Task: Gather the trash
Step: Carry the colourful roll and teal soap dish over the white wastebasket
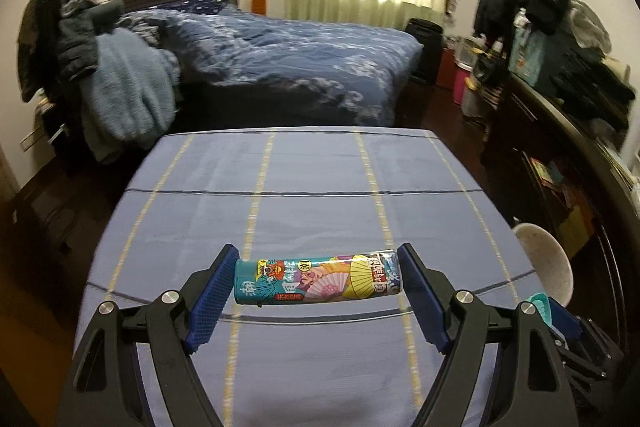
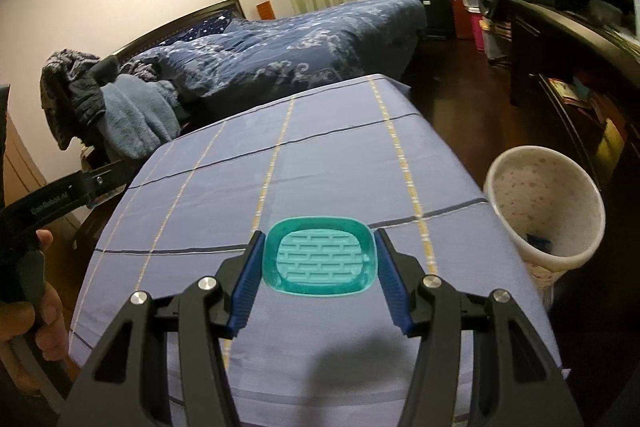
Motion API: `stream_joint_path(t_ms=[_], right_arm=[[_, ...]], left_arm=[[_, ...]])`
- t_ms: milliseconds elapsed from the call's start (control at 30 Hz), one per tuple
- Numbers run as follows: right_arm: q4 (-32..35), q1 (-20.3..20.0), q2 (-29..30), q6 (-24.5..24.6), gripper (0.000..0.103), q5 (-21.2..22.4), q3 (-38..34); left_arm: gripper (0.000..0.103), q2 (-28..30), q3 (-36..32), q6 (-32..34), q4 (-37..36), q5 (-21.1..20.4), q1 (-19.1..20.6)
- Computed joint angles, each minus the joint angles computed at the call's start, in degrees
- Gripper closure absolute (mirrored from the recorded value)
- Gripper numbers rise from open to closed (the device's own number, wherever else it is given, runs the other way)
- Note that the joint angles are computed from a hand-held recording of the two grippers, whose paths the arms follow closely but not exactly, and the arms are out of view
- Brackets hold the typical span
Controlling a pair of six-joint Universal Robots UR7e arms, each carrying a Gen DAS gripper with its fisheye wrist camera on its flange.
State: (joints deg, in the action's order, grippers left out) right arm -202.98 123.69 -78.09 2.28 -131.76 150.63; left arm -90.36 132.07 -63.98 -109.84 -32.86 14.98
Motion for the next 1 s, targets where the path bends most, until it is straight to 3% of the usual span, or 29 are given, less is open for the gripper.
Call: stream_joint_path(t_ms=[300, 467, 633, 1000], right_arm=[[-4.4, -6.9, -6.0, -3.0, 0.049, -0.3, 3.9], [-5.8, -11.6, -10.6, -5.4, 0.049, 0.4, 5.4], [-7.4, -16.8, -14.8, -7.9, 0.049, 1.9, 6.6], [-10.0, -27.0, -21.8, -11.7, 0.048, 5.4, 7.7]], left_arm=[[0.023, 14.2, -2.2, 18.5, -24.7, -6.3, 2.6], [0.023, 21.3, -5.2, 25.9, -33.0, -8.7, 3.3], [0.023, 27.9, -8.9, 32.4, -38.9, -10.9, 3.8], [0.023, 38.5, -16.2, 40.5, -43.0, -14.7, 4.5]])
